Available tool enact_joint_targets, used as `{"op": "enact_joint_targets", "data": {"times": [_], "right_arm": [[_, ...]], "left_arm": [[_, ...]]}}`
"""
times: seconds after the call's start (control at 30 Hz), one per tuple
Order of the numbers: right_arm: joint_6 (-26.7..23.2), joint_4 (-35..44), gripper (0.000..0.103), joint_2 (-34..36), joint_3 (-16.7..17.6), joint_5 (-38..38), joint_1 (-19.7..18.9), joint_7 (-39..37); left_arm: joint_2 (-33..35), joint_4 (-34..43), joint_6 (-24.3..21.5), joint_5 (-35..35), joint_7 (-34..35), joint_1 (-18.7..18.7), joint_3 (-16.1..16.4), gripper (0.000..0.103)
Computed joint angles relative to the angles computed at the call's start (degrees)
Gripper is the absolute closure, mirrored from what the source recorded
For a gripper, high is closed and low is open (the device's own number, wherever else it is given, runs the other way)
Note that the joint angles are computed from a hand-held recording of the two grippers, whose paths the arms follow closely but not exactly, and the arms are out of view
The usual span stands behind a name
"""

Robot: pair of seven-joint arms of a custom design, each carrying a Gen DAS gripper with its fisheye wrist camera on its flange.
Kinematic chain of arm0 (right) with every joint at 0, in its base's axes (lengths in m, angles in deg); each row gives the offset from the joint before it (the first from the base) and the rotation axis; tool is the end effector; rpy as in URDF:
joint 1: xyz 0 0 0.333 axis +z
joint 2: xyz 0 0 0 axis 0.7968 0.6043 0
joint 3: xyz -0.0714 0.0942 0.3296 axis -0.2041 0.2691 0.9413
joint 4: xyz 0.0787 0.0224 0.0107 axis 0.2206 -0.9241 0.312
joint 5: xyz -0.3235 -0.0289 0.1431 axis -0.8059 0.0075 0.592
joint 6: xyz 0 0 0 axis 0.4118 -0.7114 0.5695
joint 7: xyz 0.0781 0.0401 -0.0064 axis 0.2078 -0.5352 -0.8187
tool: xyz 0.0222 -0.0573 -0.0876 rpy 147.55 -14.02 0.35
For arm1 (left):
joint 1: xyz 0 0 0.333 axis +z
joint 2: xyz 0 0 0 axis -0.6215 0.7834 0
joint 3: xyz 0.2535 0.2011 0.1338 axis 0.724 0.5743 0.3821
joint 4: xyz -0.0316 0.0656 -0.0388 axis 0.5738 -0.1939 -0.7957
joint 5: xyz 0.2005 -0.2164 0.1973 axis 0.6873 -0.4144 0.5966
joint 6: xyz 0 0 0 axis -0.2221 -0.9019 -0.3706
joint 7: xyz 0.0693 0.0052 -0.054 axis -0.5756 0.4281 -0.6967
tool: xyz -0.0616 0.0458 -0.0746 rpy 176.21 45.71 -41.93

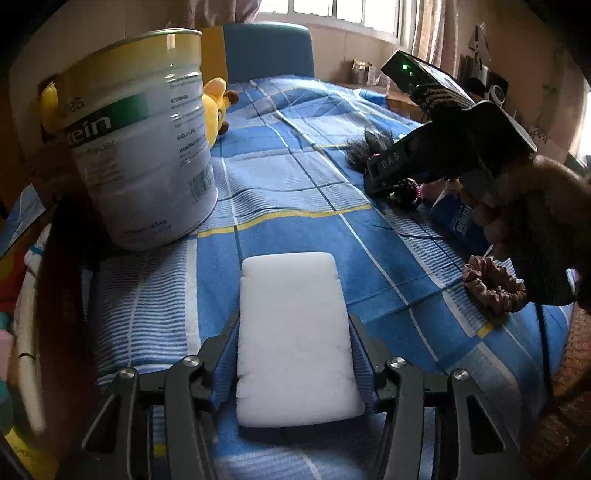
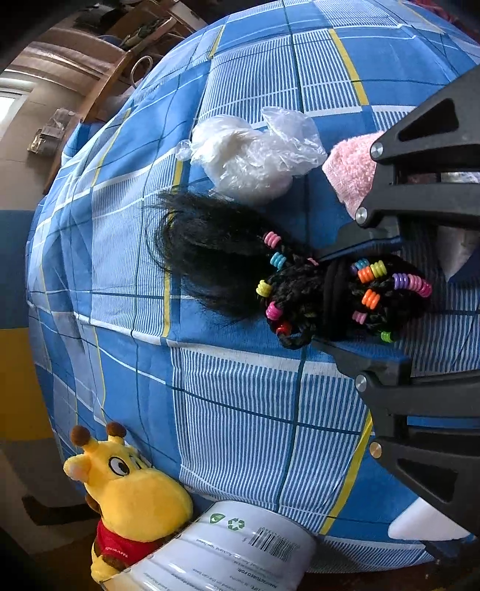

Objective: Organize soft objects
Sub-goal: 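Grasp the black beaded hair tie bundle with the right gripper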

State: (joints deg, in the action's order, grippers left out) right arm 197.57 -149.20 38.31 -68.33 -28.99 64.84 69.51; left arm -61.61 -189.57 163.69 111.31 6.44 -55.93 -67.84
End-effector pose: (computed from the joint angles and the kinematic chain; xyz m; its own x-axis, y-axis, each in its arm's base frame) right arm 0.6332 0.1287 0.4521 0.0762 -0.9969 0.0173 -0.9040 -0.0764 -0.4207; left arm 0.4691 -0.2791 0.4462 -0.2877 -0.9572 0.0329 -0.7425 0.2012 -0.6389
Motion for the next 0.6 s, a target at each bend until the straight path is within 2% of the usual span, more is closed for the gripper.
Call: {"op": "enact_joint_targets", "data": {"times": [0.23, 0.43, 0.5, 0.6], "right_arm": [[1.40, -1.35, 0.064, -0.46, 0.18, 1.01, -0.33, -0.30], [1.71, -1.60, 0.065, -0.65, -0.55, -1.37, 0.49, 0.30], [1.63, -1.60, 0.065, -0.65, -0.43, -1.40, 0.55, 0.63], [1.47, -1.54, 0.065, -0.68, -0.34, -1.43, 0.49, 0.64]], "left_arm": [[-7.01, -3.05, 0.67, -3.15, 1.61, 2.75, -2.24, 0.048], [-13.05, -4.94, -2.69, -4.80, 0.99, 7.04, -5.55, 0.047], [-14.97, -6.14, -2.38, -6.80, 1.84, 8.18, -5.89, 0.047], [-17.44, -7.21, -2.70, -5.48, 0.46, 11.39, -7.85, 0.047]]}}
